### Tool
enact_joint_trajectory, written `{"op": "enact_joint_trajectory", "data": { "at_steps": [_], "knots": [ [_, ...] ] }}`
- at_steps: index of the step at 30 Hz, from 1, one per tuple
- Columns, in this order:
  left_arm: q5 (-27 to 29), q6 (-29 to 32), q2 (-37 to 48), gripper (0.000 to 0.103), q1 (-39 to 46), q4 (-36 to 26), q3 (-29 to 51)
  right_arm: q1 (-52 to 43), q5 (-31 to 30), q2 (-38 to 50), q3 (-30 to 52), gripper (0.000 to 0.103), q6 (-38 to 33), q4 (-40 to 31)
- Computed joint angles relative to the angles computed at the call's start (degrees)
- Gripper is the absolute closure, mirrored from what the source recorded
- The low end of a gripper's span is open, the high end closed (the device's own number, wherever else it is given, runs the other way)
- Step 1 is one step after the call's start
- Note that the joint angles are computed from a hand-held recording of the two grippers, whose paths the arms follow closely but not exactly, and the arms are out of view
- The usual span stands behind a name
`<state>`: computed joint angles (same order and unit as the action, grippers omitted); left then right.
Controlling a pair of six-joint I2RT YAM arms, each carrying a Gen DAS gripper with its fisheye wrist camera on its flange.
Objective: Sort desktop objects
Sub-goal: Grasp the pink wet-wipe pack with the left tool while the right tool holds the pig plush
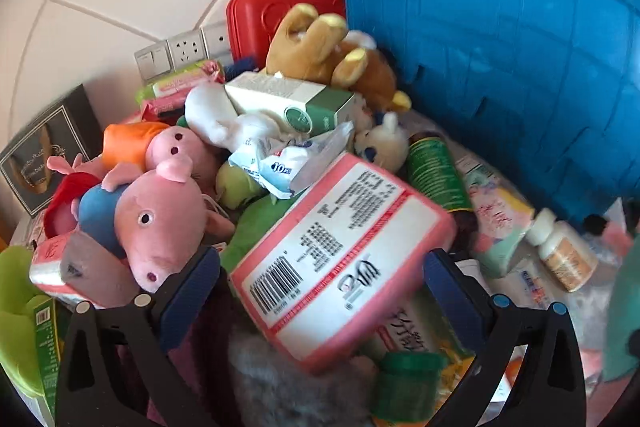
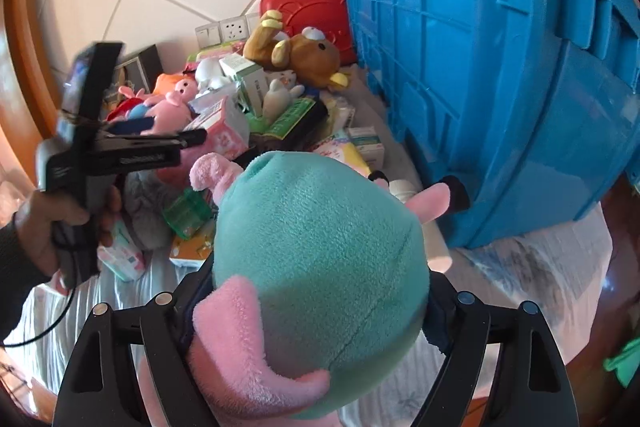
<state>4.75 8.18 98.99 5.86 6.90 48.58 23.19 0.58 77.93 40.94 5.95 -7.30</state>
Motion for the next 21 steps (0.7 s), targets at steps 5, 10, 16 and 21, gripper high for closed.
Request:
{"op": "enact_joint_trajectory", "data": {
  "at_steps": [5, 10, 16, 21],
  "knots": [
    [-0.4, -0.6, 4.9, 0.0, -1.3, -1.3, 3.6, -0.1, 0.2, -0.2, 1.3, 0.018, -0.7, -0.1],
    [-3.5, -0.1, 11.2, 0.0, -2.6, -5.3, 10.9, 0.6, -0.7, 2.0, 3.0, 0.018, -1.2, 0.4],
    [-7.5, -4.3, 19.9, 0.0, -2.6, -9.3, 20.8, 2.0, -1.2, 5.0, 5.2, 0.017, -1.6, 1.2],
    [-7.3, -5.9, 18.2, 0.028, -2.2, -3.5, 17.0, 1.7, -2.8, 5.8, 6.8, 0.018, -2.2, 0.8]
  ]
}}
